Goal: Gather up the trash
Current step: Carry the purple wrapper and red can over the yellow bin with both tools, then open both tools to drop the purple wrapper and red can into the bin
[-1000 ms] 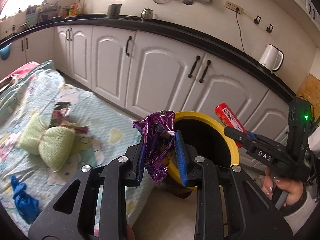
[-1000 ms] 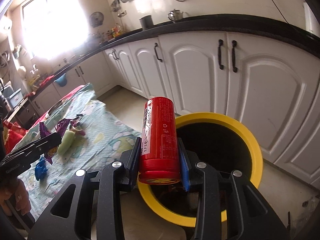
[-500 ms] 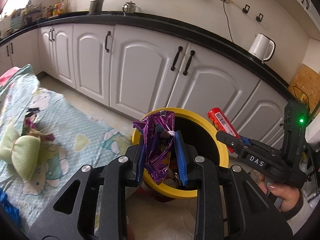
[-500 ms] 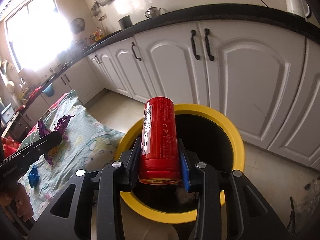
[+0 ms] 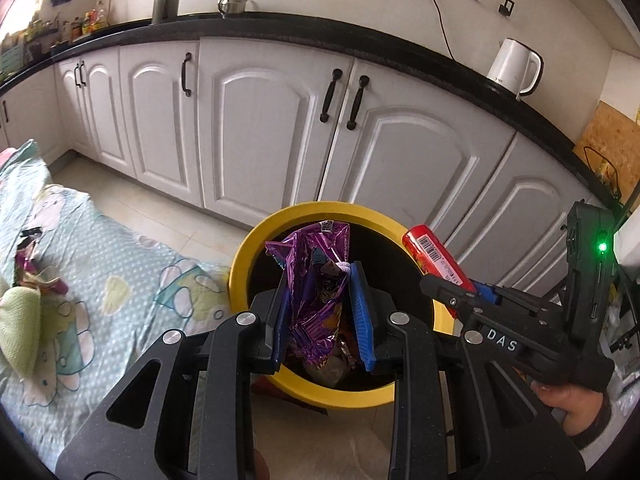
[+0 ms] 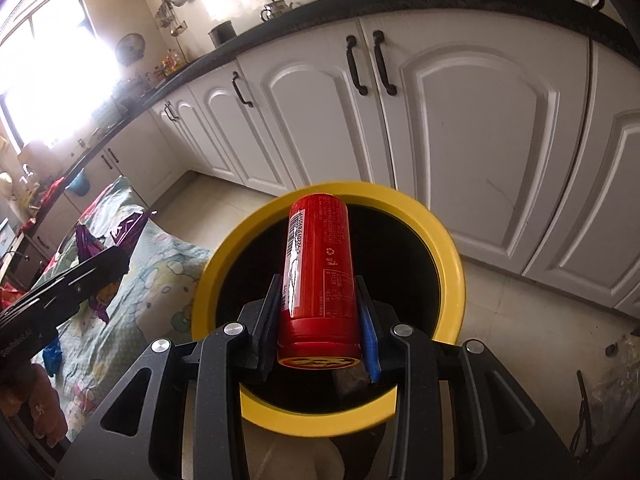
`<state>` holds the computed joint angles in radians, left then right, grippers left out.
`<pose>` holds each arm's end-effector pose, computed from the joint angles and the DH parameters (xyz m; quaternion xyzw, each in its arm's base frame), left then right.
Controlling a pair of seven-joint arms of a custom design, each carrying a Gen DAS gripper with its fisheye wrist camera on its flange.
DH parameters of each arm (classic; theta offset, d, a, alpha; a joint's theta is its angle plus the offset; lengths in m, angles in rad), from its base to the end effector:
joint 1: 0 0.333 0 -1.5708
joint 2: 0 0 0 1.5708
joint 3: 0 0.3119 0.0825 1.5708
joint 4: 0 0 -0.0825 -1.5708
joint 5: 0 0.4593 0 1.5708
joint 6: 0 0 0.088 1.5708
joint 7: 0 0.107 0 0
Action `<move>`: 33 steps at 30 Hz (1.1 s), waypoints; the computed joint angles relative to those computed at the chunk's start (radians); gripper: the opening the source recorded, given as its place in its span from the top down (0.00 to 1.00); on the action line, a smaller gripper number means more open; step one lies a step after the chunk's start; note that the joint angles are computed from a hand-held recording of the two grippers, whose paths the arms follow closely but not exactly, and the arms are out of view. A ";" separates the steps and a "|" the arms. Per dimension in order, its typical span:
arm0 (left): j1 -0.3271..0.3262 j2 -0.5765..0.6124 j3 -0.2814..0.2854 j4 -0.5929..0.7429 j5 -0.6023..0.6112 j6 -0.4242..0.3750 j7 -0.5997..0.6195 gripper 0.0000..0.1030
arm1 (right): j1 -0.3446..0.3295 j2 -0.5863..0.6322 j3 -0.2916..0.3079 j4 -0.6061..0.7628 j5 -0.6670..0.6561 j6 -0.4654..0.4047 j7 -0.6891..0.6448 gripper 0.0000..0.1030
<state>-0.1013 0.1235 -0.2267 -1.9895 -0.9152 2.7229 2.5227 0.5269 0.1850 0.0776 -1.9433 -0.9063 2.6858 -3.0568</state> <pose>0.6562 -0.1887 0.4177 -0.4548 0.7933 -0.3926 0.0982 0.5600 0.4151 0.3975 -0.5343 0.7546 -0.1862 0.3322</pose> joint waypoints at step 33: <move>0.028 0.073 -0.012 0.058 0.173 0.011 -0.251 0.11 | -0.008 -0.048 -0.001 -0.050 -0.093 -0.023 0.179 0.30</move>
<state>-0.0736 0.1960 -0.2387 -1.9318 -0.7425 2.7342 2.2716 0.5187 0.1372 0.0770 -1.9936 -0.9991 2.6628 -2.8781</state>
